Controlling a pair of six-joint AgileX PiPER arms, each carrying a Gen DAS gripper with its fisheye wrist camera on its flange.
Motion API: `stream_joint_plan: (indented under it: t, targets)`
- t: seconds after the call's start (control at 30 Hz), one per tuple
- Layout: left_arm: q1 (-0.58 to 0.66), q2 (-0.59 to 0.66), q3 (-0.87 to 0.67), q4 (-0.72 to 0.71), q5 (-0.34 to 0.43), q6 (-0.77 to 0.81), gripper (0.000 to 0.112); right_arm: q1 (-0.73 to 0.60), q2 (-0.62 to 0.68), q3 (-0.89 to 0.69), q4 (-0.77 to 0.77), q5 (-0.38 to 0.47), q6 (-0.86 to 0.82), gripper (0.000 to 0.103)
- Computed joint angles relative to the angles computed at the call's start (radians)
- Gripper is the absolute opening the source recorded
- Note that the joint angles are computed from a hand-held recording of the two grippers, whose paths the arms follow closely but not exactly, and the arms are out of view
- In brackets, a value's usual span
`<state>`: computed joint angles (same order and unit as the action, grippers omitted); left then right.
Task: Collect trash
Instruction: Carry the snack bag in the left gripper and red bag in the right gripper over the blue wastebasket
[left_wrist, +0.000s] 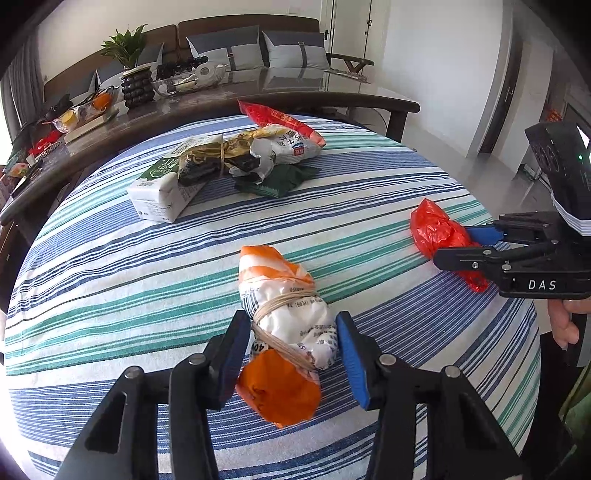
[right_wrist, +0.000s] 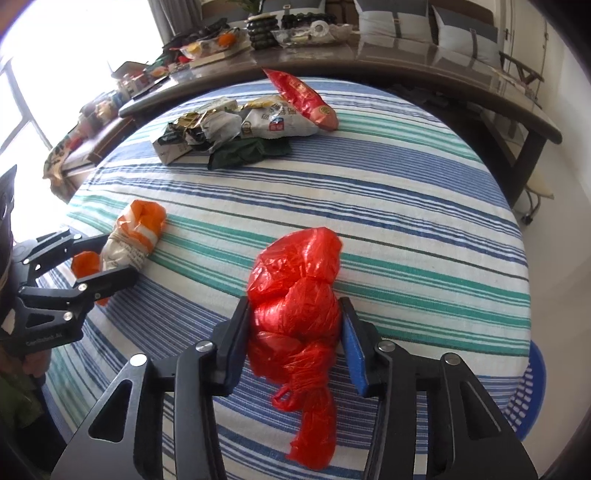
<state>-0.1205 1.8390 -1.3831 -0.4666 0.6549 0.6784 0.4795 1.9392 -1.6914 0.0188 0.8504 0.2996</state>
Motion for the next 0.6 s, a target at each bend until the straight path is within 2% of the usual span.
stream_joint_plan:
  t: [0.33,0.6]
  targets:
    - [0.016,-0.081,0.072,-0.126,-0.002,0.092,0.047,0.001,-0.098,0.101,0.034,-0.065,-0.005,0.045]
    - [-0.039,-0.135,0.151,-0.182,-0.011,0.032,0.047,-0.032,-0.17,0.206,0.078,-0.132,-0.019,0.045]
